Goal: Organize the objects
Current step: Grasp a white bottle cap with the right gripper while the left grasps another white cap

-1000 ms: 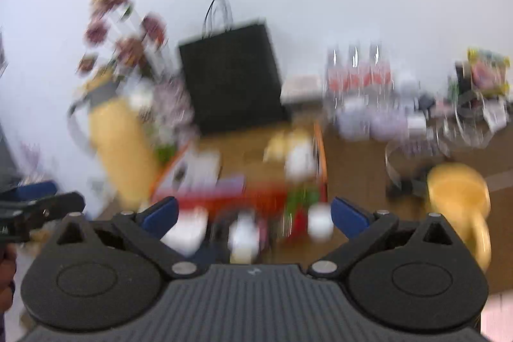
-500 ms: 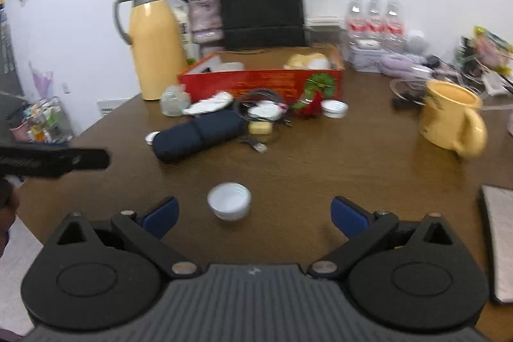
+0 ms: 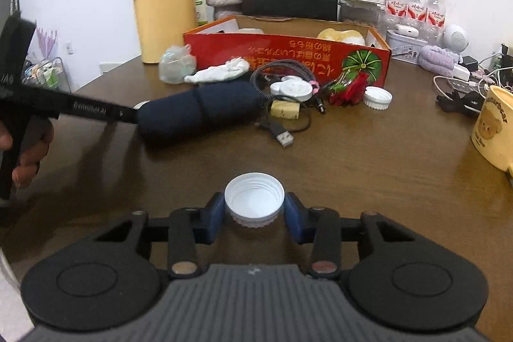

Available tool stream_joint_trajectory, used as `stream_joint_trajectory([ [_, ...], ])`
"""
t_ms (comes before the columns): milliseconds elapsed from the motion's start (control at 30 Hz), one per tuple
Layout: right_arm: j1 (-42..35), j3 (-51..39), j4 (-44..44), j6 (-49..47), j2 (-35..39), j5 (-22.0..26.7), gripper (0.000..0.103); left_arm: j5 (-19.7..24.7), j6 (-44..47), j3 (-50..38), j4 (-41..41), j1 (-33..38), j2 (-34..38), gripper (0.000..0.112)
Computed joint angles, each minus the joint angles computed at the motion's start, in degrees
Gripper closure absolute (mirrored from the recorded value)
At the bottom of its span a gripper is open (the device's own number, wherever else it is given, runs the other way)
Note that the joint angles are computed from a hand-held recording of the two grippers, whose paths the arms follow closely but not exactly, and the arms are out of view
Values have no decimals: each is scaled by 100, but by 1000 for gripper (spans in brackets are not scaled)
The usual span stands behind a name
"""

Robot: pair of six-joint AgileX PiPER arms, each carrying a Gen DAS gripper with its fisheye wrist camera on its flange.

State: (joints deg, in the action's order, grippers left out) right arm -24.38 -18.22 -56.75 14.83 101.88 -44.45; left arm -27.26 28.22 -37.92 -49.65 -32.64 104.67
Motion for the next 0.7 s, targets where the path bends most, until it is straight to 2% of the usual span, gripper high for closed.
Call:
stream_joint_trajectory([
  [200, 505, -516, 522, 58, 283, 240, 62, 6, -771, -163, 1222, 299, 232, 62],
  [267, 550, -595, 556, 69, 340, 252, 62, -7, -961, -183, 1548, 362, 270, 70],
  [300, 543, -617, 539, 76, 361, 245, 62, -32, -1044, -169, 1698, 365, 276, 80],
  [333, 552, -622, 549, 70, 366, 243, 62, -46, -1083, -176, 1826, 355, 295, 85],
  [367, 551, -619, 559, 57, 370, 234, 62, -74, -1070, -161, 1846, 319, 296, 85],
  [500, 537, -531, 611, 11, 318, 218, 63, -98, -873, -62, 1431, 118, 201, 85],
  [600, 334, -350, 397, 72, 147, 122, 63, -122, 32, 110, 18, -294, -87, 85],
  [633, 220, -257, 296, 69, 57, 61, 63, -184, 84, 240, -241, -417, -226, 85],
  [700, -149, -47, -90, 151, -172, -109, 63, -151, -315, 590, -265, -618, -563, 85],
])
